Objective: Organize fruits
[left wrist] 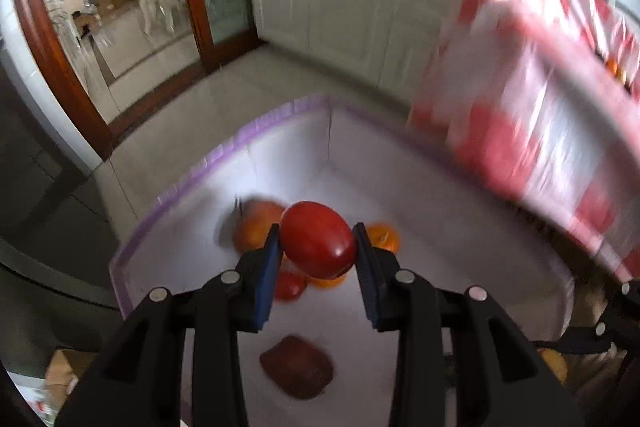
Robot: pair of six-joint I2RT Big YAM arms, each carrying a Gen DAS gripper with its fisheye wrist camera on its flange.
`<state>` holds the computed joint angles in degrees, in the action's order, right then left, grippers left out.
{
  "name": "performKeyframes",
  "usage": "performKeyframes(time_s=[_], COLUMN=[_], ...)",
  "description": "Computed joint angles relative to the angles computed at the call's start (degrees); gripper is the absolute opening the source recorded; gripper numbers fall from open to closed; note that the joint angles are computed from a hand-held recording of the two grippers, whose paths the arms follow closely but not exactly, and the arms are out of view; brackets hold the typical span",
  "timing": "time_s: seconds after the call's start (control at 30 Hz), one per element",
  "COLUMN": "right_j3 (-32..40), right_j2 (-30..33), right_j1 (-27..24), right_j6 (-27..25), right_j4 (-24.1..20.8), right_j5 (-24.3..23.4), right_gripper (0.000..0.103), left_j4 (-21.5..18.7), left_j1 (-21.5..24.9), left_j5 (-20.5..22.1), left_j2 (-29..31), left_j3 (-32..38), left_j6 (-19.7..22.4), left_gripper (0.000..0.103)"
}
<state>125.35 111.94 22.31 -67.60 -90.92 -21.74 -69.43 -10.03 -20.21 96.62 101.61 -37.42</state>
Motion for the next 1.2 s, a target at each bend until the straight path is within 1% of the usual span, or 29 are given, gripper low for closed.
performKeyframes(time_s=[0.07,0.1,0.17,0.27,0.37,0.43,0.5,0.57,0.67,0.7,0.77,0.8,0.83,0.87,0.9,0.93,0.97,1.03,1.1,1.13,1.2], right_j3=[-1.1,-0.8,2.2,4.9,5.9,6.0,4.8,4.6,3.7,5.0,5.0,3.7,3.7,2.8,2.7,2.9,3.3,4.0,7.0,8.2,13.7], right_j2=[0.2,0.8,3.4,6.1,7.5,8.1,7.9,8.0,7.5,8.3,8.1,7.4,7.2,6.6,6.2,6.0,5.6,4.9,4.5,4.4,5.3], right_j1=[0.9,1.4,2.0,2.9,3.6,3.9,4.1,4.2,4.1,3.6,3.2,3.6,3.4,3.4,3.1,3.0,2.7,2.0,0.8,0.3,-1.6], right_j6=[0.0,0.7,3.0,6.0,8.5,9.0,9.2,9.3,9.3,8.8,8.7,9.3,9.4,9.5,9.4,9.4,9.0,8.5,7.4,7.1,7.1], right_j4=[-0.2,-0.6,-2.6,-3.1,-2.7,-2.3,-1.2,-1.3,-0.5,-1.0,-0.9,0.2,0.5,1.4,1.6,1.4,1.4,1.5,-0.3,-0.9,-3.9], right_j5=[1.6,2.4,4.2,6.9,8.7,9.8,10.6,11.0,11.1,10.9,10.4,10.3,9.8,9.4,8.6,8.0,6.8,4.7,0.2,-1.7,-7.7], right_gripper=[0.046,0.046,0.046,0.046,0.046,0.046,0.046,0.046,0.046,0.046,0.047,0.048,0.055,0.059,0.066,0.068,0.069,0.073,0.076,0.078,0.081], left_j4=[-2.3,-3.5,-5.2,-8.2,-9.3,-9.9,-10.3,-11.5,-11.9,-11.9,-12.7,-13.1,-13.6,-13.9,-14.2,-14.5,-14.7,-16.0,-18.0,-18.8,-20.2], left_j1=[0.2,0.3,0.6,0.7,1.2,1.6,1.7,1.6,1.8,1.8,1.7,1.6,1.4,1.3,1.2,1.2,1.3,1.6,1.9,2.0,1.9], left_j5=[2.0,3.0,6.0,8.3,9.8,10.7,10.5,10.8,10.9,10.9,10.5,10.3,10.0,9.6,9.3,9.0,8.8,8.6,7.2,6.1,1.8], left_j2=[1.2,2.0,3.5,5.9,6.6,6.9,7.1,8.3,8.5,8.6,9.3,9.8,10.3,10.5,10.7,10.9,10.9,11.5,11.5,11.7,11.6], left_j3=[-0.1,0.2,0.6,1.4,1.9,2.0,1.7,3.5,3.3,3.4,4.4,5.0,5.8,6.1,6.4,6.8,7.1,9.1,11.3,12.4,15.5], left_j6=[0.9,1.0,1.1,1.5,1.4,1.5,1.2,0.8,0.9,0.9,1.1,1.2,1.2,1.1,0.8,0.2,-0.3,-2.1,-4.4,-5.6,-9.1], left_gripper=[0.036,0.036,0.036,0.036,0.036,0.036,0.036,0.037,0.038,0.041,0.046,0.051,0.054,0.062,0.066,0.073,0.078,0.079,0.079,0.079,0.079])
